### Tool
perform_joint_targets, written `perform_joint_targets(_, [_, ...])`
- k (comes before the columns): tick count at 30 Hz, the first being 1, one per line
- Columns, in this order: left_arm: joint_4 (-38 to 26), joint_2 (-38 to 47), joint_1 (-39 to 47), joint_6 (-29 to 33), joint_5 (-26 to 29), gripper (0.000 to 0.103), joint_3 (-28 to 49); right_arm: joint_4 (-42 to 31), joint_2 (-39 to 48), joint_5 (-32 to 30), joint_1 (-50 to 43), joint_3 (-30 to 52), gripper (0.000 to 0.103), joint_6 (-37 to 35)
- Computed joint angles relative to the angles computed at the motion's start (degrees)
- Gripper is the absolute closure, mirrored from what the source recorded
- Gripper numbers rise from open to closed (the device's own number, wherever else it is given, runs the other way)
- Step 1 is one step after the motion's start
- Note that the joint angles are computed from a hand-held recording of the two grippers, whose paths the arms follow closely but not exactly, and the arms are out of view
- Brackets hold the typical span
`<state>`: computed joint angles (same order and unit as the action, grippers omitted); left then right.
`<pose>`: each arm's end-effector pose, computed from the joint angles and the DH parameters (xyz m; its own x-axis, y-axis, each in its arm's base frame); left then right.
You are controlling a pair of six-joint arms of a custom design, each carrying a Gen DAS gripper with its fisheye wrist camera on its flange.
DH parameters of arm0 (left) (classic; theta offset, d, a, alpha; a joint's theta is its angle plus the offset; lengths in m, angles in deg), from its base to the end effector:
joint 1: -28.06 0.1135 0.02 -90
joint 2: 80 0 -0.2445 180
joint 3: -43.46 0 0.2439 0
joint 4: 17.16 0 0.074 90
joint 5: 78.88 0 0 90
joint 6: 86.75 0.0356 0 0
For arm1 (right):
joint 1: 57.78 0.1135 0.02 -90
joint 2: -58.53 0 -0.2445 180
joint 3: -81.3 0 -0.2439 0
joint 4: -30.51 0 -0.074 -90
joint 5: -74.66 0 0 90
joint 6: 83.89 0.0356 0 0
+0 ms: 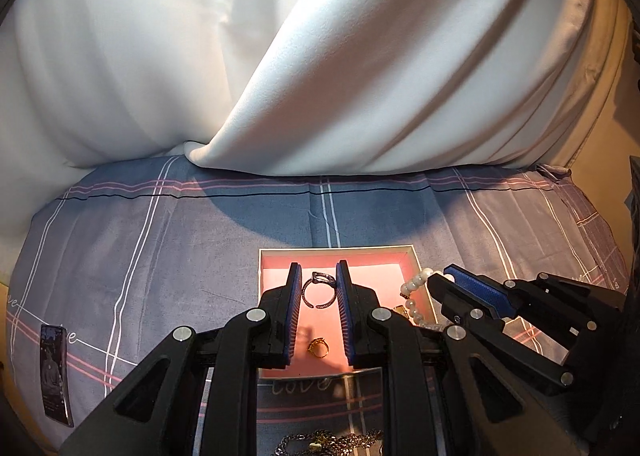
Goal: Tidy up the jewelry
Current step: 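Carry the ring and pearl bracelet into the box while both tools open to release, then grasp the gold chain necklace with the left tool while the right tool grasps the silver hoop bangle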
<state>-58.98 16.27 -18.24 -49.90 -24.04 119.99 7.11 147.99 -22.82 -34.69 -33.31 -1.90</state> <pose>0.2396 -0.2211 0.1835 -0.6857 -0.2294 -0.6908 -0.2453 0.9664 -0.0774 0.2873 0.1275 0.1780 -0.6058 -0.4085 -0.6827 -0.5597 0.8287 0.0008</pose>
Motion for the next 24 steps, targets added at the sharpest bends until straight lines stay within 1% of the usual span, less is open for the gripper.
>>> perform_joint_targets(3, [2.46, 3.74, 3.10, 1.33, 3.04, 0.086, 0.18, 1.20, 6.51, -0.38, -0.14, 2.74, 0.093, -0.28])
perform_joint_targets(6, [5.52, 6.19, 5.74, 2.37, 6.60, 0.086, -0.69, 1.83, 10.95, -0.48, -0.37, 4.52, 0.093, -0.49])
perform_joint_targets(11, [7.61, 8.10, 7.10, 2.68, 8.45, 0.085, -1.25, 2.48, 12.47, 0.08, -0.46, 4.37, 0.092, -0.30])
perform_joint_targets(12, [7.47, 7.99, 6.97, 2.19, 8.03, 0.071, -1.46, 1.77, 12.73, 0.30, -0.46, 4.74, 0.092, -0.30])
perform_joint_targets(13, [7.65, 7.54, 6.73, 1.60, 7.41, 0.054, -2.01, 1.10, 12.93, 0.73, -0.49, 4.99, 0.076, -0.27])
perform_joint_targets(14, [7.73, 6.97, 6.42, 0.87, 6.48, 0.018, -2.55, 1.88, 12.36, 1.46, -0.46, 4.19, 0.045, -0.15])
perform_joint_targets(15, [7.34, 6.11, 5.65, -0.48, 4.54, 0.009, -3.20, 3.86, 10.75, 2.45, -0.18, 2.15, 0.036, -0.48])
perform_joint_targets(16, [7.24, 5.04, 5.12, -0.60, 3.77, 0.009, -3.94, 4.58, 9.30, 3.14, 0.00, 0.76, 0.035, -0.95])
perform_joint_targets(17, [7.47, 3.77, 4.76, -0.05, 4.34, 0.009, -4.88, 4.65, 8.01, 3.04, -0.23, -0.44, 0.035, -0.97])
perform_joint_targets(21, [7.92, -2.80, 0.45, -2.09, 4.06, 0.009, -11.53, 5.78, -0.61, -1.12, -3.55, -9.92, 0.035, -2.42])
perform_joint_targets(23, [7.67, -4.53, -2.63, -3.66, 4.25, 0.009, -15.03, 5.37, -3.81, -4.43, -6.10, -14.74, 0.034, -4.03])
perform_joint_targets(24, [8.05, -4.97, -4.35, -4.98, 4.34, 0.009, -16.98, 5.34, -4.83, -4.72, -6.87, -17.02, 0.034, -4.83])
